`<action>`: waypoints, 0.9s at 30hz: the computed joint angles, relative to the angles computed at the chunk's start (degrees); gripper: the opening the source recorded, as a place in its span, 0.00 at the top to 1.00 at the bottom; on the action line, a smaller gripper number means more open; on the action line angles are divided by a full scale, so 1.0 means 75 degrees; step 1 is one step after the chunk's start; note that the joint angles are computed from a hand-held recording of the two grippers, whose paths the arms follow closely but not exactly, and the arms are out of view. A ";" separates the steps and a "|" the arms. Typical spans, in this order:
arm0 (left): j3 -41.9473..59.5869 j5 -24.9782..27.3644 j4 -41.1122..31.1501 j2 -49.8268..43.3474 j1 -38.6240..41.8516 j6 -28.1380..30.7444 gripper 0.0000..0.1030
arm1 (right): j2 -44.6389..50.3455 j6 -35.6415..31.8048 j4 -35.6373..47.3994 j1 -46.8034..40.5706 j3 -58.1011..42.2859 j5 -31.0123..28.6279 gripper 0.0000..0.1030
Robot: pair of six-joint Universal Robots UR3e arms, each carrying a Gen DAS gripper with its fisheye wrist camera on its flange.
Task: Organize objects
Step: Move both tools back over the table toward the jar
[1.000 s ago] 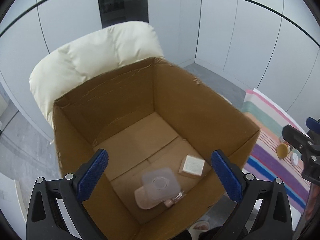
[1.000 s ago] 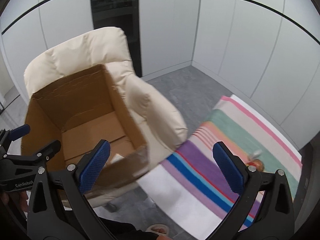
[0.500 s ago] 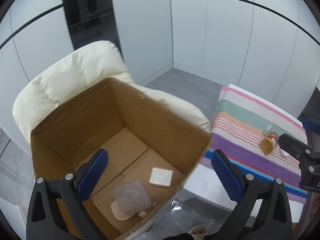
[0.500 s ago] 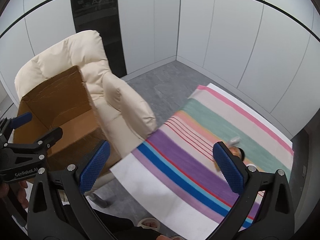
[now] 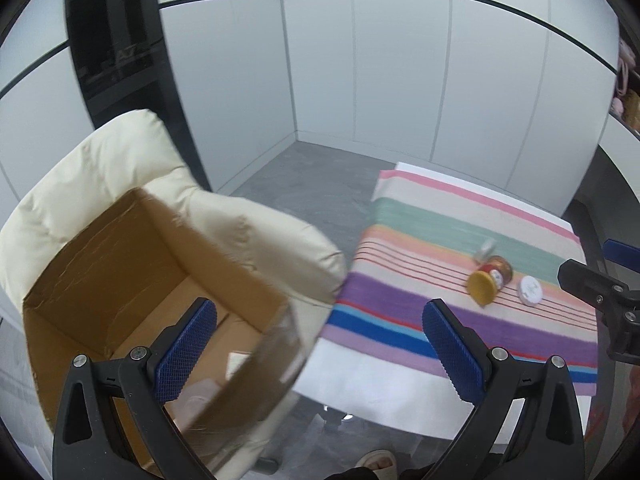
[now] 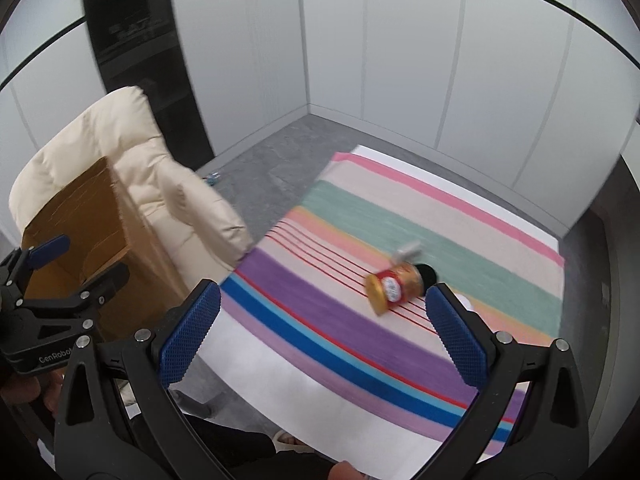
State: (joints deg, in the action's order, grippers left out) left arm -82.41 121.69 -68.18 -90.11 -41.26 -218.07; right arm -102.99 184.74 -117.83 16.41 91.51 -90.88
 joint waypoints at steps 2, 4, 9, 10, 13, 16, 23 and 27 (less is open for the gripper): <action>0.0307 -0.0045 0.0071 -0.0339 -0.0111 0.0057 0.00 | -0.0300 -0.0140 0.0148 -0.0391 0.0201 0.0184 0.00; 0.0644 -0.0076 0.0068 -0.0666 -0.0220 0.0082 0.00 | -0.0530 -0.0287 0.0237 -0.0671 0.0372 0.0282 0.00; 0.1622 -0.0195 -0.0034 -0.1544 -0.0519 0.0122 0.00 | -0.1400 -0.0797 0.0547 -0.1704 0.0928 0.0708 0.00; 0.1859 -0.0231 -0.0070 -0.1746 -0.0578 0.0151 0.00 | -0.1565 -0.0910 0.0619 -0.1899 0.1023 0.0786 0.00; 0.2428 -0.0306 -0.0113 -0.2244 -0.0711 0.0243 0.00 | -0.2019 -0.1259 0.0857 -0.2478 0.1284 0.0970 0.00; 0.3153 -0.0386 -0.0283 -0.2846 -0.0834 0.0295 0.00 | -0.2508 -0.1727 0.1236 -0.3222 0.1486 0.1339 0.00; 0.4661 -0.0837 -0.0428 -0.4141 -0.0907 0.0522 0.00 | -0.3372 -0.2909 0.2114 -0.4888 0.1924 0.2023 0.00; 0.5324 -0.1096 -0.0494 -0.4828 -0.0884 0.0748 0.00 | -0.3593 -0.3405 0.2063 -0.5438 0.2388 0.2108 0.00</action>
